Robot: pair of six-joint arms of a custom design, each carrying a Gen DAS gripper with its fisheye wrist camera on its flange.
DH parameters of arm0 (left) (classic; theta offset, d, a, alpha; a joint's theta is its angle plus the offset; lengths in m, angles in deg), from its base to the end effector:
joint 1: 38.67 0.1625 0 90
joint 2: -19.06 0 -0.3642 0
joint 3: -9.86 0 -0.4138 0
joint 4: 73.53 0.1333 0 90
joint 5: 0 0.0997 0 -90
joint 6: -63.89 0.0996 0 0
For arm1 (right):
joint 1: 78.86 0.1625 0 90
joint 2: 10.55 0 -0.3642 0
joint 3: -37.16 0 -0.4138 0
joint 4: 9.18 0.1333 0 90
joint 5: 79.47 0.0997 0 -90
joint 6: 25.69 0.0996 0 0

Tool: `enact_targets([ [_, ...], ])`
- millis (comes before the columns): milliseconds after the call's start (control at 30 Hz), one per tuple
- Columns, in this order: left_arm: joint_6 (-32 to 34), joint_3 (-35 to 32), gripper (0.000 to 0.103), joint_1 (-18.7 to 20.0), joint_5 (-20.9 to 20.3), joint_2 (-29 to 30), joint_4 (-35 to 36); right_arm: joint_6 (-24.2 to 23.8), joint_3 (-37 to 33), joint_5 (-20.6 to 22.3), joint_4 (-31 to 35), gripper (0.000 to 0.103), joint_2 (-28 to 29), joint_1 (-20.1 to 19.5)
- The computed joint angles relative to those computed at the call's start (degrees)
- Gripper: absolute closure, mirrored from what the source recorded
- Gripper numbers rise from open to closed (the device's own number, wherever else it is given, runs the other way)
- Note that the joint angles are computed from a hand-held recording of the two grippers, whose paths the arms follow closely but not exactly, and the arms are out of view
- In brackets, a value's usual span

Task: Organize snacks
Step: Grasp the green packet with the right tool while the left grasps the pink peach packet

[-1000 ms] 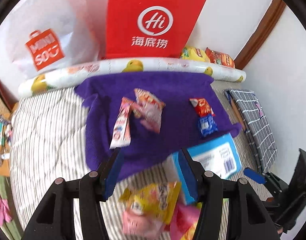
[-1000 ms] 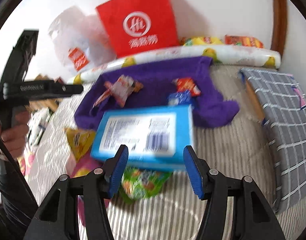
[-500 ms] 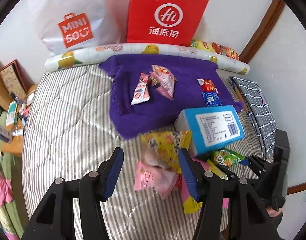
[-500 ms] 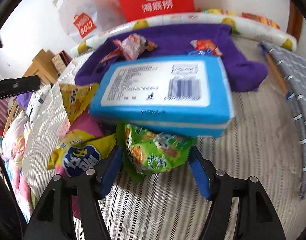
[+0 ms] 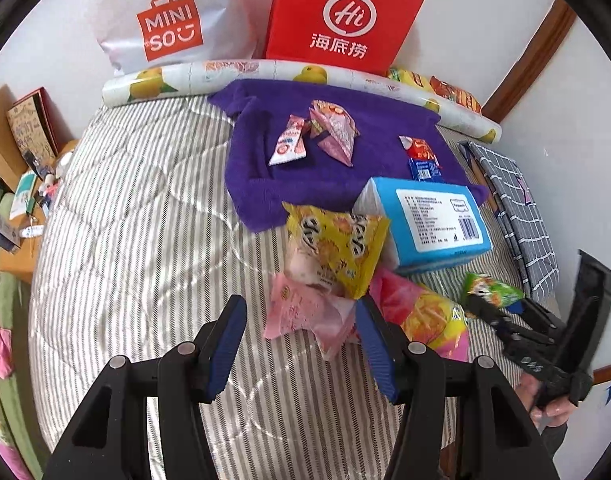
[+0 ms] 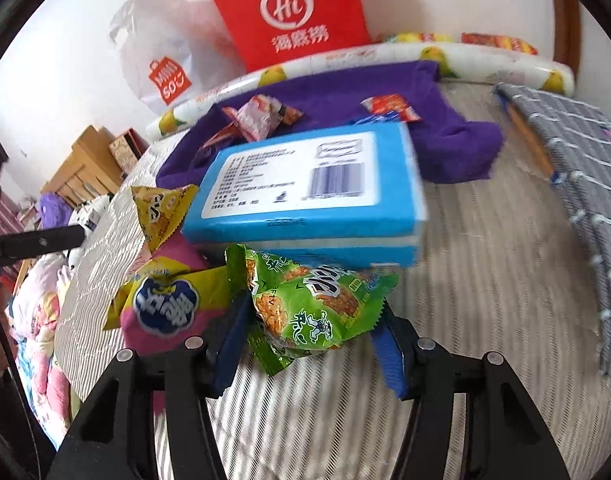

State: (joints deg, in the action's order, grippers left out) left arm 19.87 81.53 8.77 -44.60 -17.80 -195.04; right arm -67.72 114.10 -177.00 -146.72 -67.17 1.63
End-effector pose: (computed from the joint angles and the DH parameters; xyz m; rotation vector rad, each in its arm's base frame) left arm -0.3411 -0.6734 0.0692 -0.0017 2.4492 -0.6511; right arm -0.0007 -0.7322 0.2807 0.7336 -2.6730 0.5250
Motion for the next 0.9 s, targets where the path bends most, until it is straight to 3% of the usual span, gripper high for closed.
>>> enact_targets([
  [400, 2.05, 1.89, 0.049, 0.46, -0.25, 1.32, -3.02, -2.68, 3.94, -0.55, -9.38, 0.046, -3.57, -3.19],
  [800, 9.7, 0.46, 0.044, 2.69, -2.28, 4.11, -5.45, -3.18, 2.48, 0.55, -7.37, 0.046, -2.19, -4.15],
  [900, 10.75, 0.46, 0.038, 2.99, -2.25, 4.62, -6.68, -3.08, 1.98, 0.08, -7.32, 0.046, -1.76, -4.09],
])
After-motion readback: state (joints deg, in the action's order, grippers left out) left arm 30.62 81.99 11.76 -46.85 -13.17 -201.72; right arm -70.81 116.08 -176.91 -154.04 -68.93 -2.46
